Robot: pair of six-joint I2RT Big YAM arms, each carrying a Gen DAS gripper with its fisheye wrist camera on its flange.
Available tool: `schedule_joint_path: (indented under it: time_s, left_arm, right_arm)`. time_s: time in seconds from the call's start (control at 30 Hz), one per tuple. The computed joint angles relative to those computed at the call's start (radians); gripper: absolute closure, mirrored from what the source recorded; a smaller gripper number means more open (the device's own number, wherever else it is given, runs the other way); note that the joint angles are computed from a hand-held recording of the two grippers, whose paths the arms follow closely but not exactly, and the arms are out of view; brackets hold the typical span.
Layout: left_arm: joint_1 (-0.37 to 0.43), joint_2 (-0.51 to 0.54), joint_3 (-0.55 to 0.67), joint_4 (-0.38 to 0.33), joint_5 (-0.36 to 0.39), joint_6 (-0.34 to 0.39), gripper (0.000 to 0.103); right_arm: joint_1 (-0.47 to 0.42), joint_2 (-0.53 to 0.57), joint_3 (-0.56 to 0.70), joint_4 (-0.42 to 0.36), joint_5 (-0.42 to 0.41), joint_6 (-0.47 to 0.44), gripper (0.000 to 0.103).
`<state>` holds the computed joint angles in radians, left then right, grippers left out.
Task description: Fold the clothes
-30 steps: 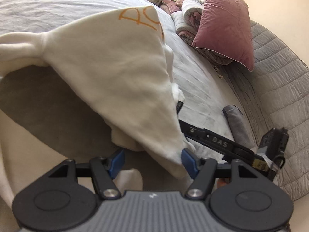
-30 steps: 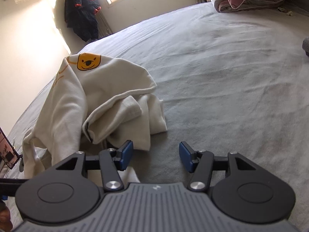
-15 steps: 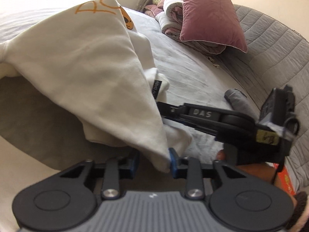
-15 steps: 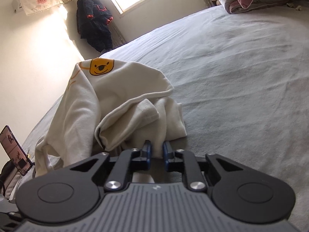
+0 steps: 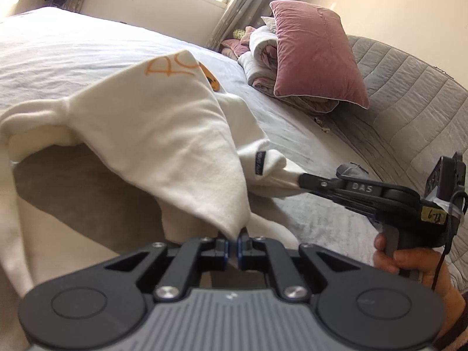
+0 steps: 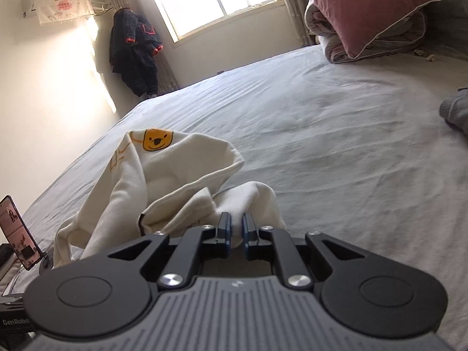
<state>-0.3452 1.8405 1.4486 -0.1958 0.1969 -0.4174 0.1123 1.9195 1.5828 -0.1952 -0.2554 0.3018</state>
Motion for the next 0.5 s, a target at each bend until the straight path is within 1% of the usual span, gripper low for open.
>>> schedule_joint_path:
  time_s: [0.1,0.2,0.43,0.5]
  left_arm:
    - [0.008,-0.028,-0.026,-0.003,0.014,0.0,0.098]
    - [0.019,-0.047,-0.037,-0.013,0.051,-0.01,0.098]
    - [0.033,-0.096,-0.082,-0.016,0.084,0.008,0.098]
    - [0.044,-0.113,-0.1,-0.031,0.111,0.015,0.098]
  right_arm:
    - [-0.018,-0.028,-0.032,0.01,0.028,0.006,0.093]
    - [-0.036,-0.067,-0.078,0.017,0.049,-0.002,0.093]
    - [-0.079,-0.143,-0.159,-0.005,0.089,-0.039,0.093]
    - [-0.097,-0.163,-0.177,-0.018,0.099,-0.043,0.093]
